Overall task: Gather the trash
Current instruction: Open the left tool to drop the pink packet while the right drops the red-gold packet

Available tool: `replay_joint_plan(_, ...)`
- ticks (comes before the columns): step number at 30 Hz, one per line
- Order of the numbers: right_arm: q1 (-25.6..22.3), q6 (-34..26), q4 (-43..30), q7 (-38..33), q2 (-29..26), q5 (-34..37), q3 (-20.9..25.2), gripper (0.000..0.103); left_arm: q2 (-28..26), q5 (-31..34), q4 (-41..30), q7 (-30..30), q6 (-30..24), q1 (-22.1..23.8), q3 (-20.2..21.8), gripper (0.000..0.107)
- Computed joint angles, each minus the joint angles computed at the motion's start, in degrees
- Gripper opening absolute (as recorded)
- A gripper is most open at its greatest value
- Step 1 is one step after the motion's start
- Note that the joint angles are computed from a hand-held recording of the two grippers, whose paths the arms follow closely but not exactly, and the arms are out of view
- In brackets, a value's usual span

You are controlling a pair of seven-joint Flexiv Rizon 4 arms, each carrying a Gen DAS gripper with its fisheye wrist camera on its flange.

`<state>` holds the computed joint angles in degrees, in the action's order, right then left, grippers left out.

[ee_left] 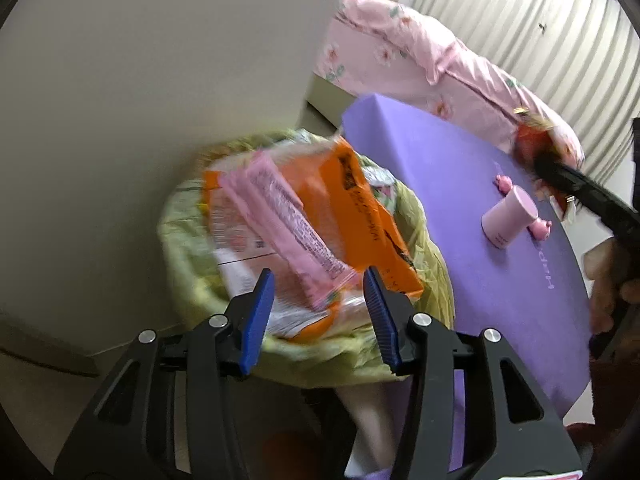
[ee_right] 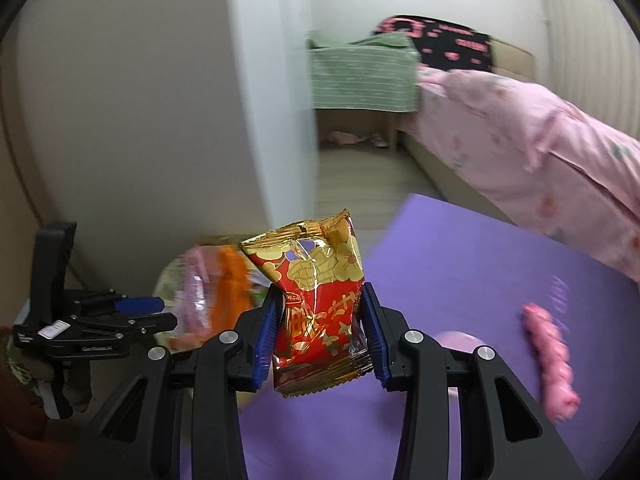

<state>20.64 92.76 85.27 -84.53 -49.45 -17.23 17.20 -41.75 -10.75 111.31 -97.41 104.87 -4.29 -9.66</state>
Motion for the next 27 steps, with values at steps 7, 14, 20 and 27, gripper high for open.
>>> replay_joint_plan(7, 3.02, -9.63, -11.93, -7.84, -8.8, -2.39, 8.36, 0.038, 5.58, -10.29, 9.93, -3.86, 9.5, -13.16, 15.72, 0.045)
replay_joint_plan(14, 10.56, -25.71, -27.4, -8.85, -17.82, -1.1, 4.08, 0.038, 6.71, -11.28, 14.71, -7.0, 17.93, -9.06, 11.28, 0.045)
replay_joint_plan(20, 12.43, -31.29, -32.36, -10.66, -19.48, 2.29, 1.22, 0.038, 6.12, -12.47, 15.5, -6.64, 20.26, -8.88, 10.33, 0.045)
replay_joint_plan(27, 14.52, -26.89, -27.32, -11.72, -16.44, 6.91, -2.84, 0.051, 6.23, -11.69, 16.3, -7.55, 21.17, -7.84, 9.32, 0.045)
